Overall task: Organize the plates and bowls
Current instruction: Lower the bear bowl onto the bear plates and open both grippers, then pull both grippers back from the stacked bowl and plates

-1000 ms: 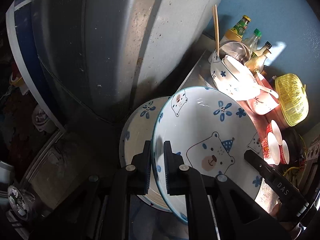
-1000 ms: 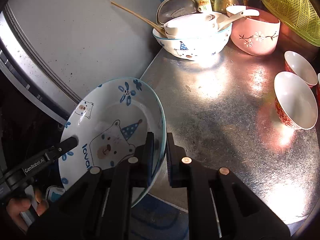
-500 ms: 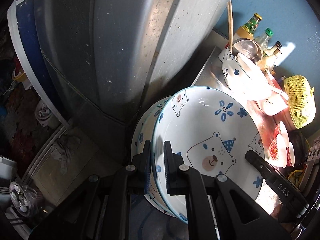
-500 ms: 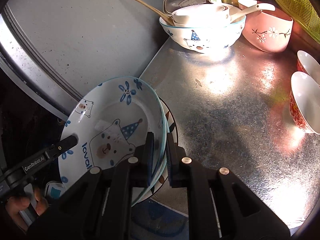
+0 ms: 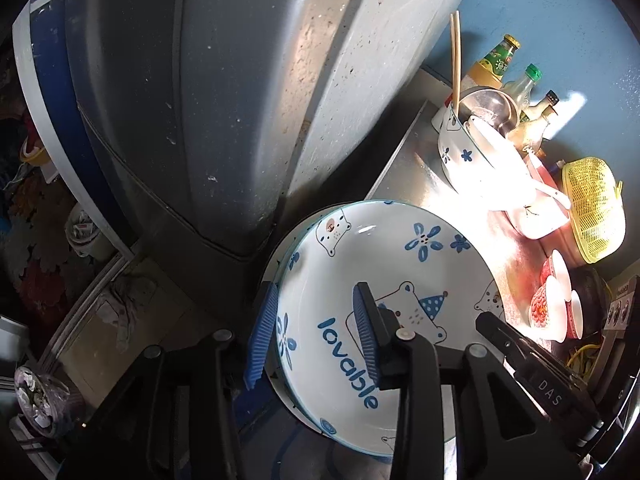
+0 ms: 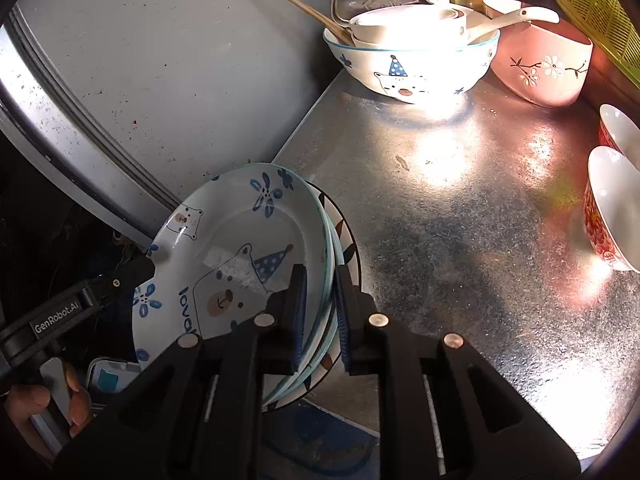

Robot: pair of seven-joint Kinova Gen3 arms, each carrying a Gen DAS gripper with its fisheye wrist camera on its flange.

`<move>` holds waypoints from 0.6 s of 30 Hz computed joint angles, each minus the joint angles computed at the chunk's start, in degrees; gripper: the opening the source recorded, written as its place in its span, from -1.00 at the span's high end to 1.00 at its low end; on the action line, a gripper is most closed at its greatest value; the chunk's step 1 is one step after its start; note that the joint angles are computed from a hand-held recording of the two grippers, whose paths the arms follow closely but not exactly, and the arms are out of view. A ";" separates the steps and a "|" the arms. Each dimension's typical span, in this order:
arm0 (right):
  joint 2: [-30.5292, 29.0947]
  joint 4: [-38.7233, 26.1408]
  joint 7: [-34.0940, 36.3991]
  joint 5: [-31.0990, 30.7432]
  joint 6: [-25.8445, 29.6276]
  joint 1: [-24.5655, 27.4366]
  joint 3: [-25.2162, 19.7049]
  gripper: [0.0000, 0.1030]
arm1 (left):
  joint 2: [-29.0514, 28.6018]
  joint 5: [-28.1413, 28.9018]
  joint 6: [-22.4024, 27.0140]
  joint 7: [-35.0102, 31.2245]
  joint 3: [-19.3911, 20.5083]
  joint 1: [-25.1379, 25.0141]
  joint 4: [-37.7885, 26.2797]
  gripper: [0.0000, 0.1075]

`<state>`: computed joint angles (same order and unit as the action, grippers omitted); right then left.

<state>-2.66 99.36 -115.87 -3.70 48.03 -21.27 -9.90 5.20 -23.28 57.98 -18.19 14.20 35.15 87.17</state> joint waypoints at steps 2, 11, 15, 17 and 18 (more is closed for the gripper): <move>-0.05 -0.04 -0.17 0.24 0.05 -0.04 -0.05 0.68 | 0.00 -1.32 -0.21 0.09 0.20 0.49 -0.49 -0.11; -2.37 1.12 3.42 -3.41 -0.69 0.68 0.79 -0.43 | 0.91 -3.70 0.82 0.30 0.42 2.47 -3.08 -0.87; -4.97 2.81 2.42 -2.78 -2.23 1.32 0.34 -0.95 | 1.45 -4.10 2.48 0.27 0.40 3.43 -4.02 -0.90; -5.45 2.66 1.77 -2.14 -1.25 1.67 0.15 -0.96 | 1.43 -4.52 3.03 0.67 0.38 3.97 -4.12 -0.90; -5.58 2.54 1.12 -1.54 -0.70 1.89 -0.05 -0.99 | 1.47 -4.72 3.26 0.80 0.42 4.21 -4.23 -0.90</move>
